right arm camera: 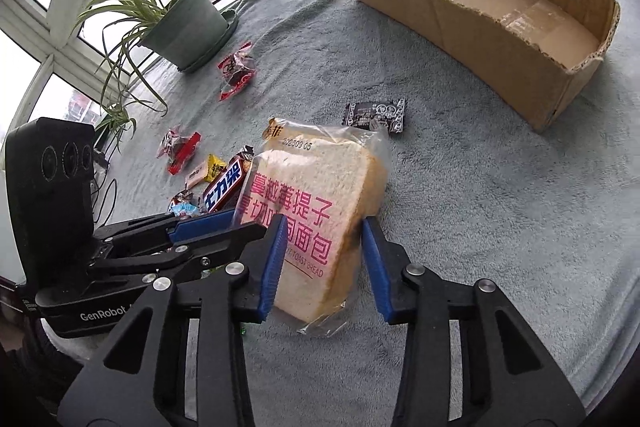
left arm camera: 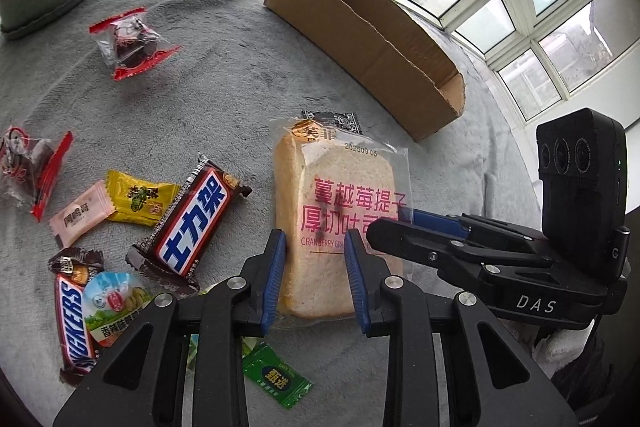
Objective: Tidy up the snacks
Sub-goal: 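Lower the right gripper over the bread loaf and close on it, then lift the bread loaf with the right gripper and lower it into the box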
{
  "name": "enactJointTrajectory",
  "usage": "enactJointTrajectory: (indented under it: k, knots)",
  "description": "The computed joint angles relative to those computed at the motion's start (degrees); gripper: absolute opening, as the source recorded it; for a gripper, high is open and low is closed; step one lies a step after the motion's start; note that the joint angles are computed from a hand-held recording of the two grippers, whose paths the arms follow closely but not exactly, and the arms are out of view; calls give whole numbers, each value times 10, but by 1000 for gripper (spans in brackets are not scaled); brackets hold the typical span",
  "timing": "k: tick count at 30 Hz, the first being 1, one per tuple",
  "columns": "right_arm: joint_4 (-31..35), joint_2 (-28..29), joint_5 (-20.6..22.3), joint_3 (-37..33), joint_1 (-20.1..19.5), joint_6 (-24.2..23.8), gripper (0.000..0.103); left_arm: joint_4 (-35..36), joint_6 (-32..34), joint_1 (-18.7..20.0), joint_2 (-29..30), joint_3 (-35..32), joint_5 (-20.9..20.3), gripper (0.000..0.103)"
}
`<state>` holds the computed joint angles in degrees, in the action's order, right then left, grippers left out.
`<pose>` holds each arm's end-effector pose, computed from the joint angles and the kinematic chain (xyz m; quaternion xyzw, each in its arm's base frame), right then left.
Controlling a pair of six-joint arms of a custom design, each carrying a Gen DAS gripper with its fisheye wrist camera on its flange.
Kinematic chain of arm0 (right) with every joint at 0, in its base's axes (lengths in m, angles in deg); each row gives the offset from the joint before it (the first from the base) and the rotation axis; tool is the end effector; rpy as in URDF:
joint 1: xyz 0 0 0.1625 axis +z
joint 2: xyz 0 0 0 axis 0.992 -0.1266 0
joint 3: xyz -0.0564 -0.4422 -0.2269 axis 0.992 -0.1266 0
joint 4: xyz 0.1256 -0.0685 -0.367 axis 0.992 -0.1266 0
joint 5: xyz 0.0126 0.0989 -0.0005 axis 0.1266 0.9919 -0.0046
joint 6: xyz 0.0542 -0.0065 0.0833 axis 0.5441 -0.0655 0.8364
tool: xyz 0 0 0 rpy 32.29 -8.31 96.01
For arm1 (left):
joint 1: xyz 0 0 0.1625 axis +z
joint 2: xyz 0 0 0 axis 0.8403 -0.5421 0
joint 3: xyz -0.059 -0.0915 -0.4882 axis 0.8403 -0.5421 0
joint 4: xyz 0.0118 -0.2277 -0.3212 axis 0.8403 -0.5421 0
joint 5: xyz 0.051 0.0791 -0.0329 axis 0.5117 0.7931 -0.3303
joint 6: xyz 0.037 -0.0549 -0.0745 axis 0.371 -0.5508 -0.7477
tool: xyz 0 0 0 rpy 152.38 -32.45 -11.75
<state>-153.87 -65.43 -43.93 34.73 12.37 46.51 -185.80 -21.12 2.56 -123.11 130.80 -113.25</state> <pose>0.1793 -0.7184 0.0955 0.2772 -0.9554 0.0229 0.0995 -0.1509 -0.6193 0.1240 -0.0140 0.9574 -0.2482 0.1472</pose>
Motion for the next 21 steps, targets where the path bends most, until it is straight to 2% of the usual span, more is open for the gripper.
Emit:
enactJointTrajectory:
  k: [11,21]
  knots:
    - [-32,-14,4,-17,22,-33,39,-9,25,-12,2,-19,4,28]
    - [-38,-9,8,-59,30,-45,39,-8,63,-18,12,-69,13,28]
